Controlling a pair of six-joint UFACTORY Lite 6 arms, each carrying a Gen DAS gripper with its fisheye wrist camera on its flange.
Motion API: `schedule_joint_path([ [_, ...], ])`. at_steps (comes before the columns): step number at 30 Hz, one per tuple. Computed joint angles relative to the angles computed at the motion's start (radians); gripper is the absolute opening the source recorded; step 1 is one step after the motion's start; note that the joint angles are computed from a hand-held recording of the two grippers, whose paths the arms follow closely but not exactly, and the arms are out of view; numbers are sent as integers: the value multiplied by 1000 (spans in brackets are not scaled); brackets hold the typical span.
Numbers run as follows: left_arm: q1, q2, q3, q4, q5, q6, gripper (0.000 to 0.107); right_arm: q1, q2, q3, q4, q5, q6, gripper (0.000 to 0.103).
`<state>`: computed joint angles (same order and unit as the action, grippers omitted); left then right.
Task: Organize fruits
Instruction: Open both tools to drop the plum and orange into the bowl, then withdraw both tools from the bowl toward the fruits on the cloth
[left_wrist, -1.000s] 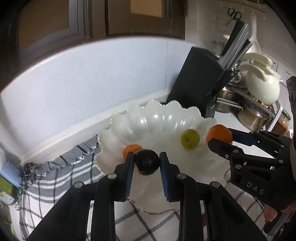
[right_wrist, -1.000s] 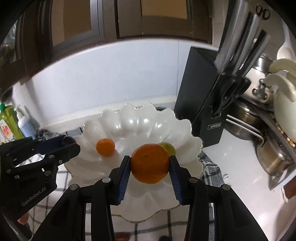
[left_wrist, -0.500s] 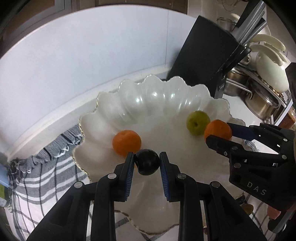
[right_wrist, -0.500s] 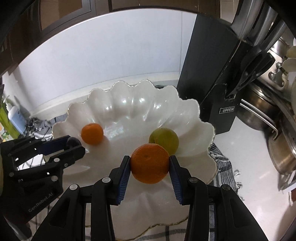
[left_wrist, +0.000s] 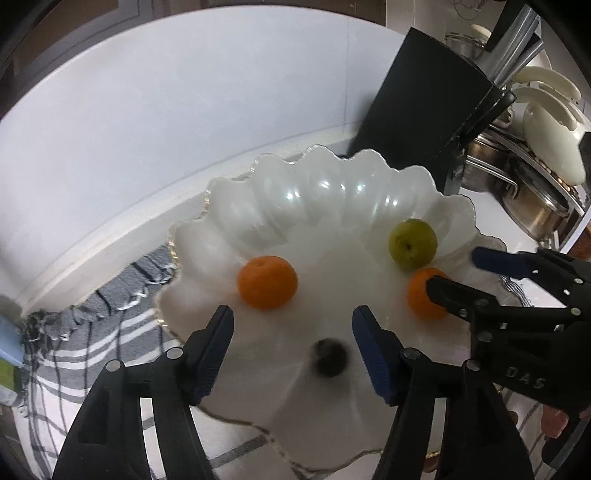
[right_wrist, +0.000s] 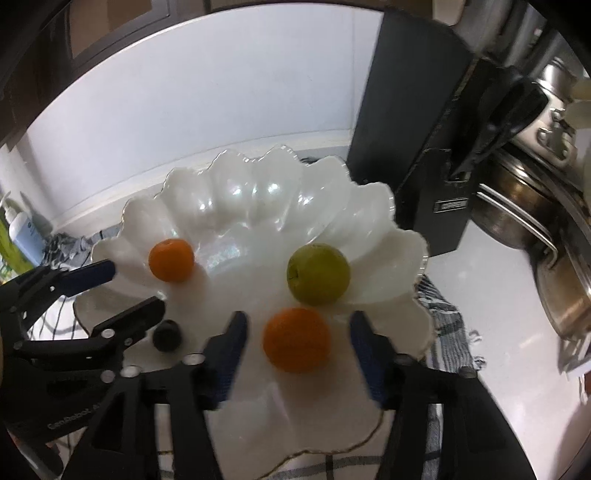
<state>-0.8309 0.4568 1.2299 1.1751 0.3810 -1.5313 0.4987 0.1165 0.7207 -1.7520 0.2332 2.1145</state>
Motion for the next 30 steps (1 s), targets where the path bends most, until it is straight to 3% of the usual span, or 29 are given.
schedule_joint_path([
  [15, -120, -303, -205, 82, 159, -117, 81, 220, -396, -195, 361, 296, -250, 63],
  [21, -197, -419, -270, 92, 226, -126, 81, 365, -545, -231, 476, 467, -318, 63],
  [30, -305, -572, -344, 66, 308, -113, 81, 689, -683, -244, 573, 822, -300, 63],
])
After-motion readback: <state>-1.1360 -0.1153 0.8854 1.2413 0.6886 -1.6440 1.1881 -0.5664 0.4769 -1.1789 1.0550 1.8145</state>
